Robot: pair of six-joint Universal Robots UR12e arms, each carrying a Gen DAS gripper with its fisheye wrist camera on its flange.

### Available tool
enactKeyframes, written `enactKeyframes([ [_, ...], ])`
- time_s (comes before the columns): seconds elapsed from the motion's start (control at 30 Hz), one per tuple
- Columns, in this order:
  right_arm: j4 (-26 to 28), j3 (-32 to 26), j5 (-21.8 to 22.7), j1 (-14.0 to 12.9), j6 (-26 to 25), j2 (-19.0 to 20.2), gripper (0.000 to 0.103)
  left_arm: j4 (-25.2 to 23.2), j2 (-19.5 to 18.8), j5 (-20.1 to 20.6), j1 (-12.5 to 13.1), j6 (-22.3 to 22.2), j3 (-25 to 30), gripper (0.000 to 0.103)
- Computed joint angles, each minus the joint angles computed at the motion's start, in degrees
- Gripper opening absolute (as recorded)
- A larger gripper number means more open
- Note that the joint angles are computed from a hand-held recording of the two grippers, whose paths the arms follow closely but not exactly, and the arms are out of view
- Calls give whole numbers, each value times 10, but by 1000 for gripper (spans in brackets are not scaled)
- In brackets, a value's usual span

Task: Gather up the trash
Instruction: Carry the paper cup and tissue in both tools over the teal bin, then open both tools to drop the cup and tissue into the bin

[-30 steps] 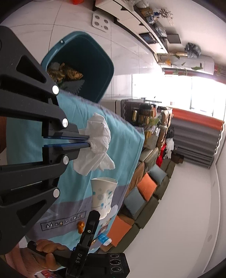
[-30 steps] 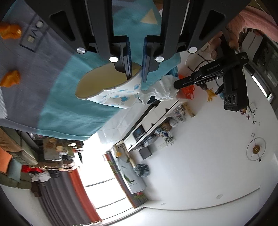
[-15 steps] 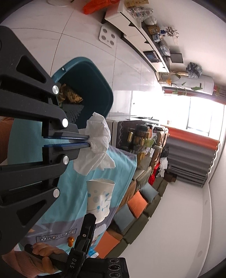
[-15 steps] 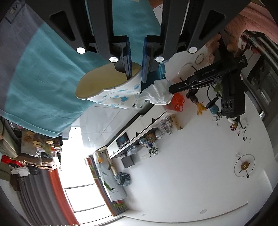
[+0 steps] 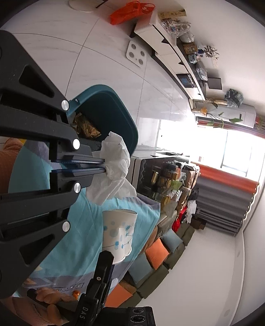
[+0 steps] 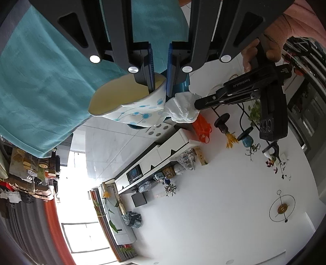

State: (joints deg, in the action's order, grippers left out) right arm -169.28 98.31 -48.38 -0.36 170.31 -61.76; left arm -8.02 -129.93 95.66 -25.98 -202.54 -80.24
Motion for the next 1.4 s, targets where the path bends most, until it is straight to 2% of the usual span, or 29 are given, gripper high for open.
enactKeyframes([
  [0.77, 96, -62, -42, 35, -51, 35, 10, -46, -22, 9, 15, -42, 19, 4],
  [1.1, 140, -96, -73, 52, -62, 53, 10, -89, -51, 13, 16, -45, 63, 4],
  [1.4, 172, -126, -84, 63, -57, 70, 12, -112, -76, 4, 20, -51, 92, 6],
])
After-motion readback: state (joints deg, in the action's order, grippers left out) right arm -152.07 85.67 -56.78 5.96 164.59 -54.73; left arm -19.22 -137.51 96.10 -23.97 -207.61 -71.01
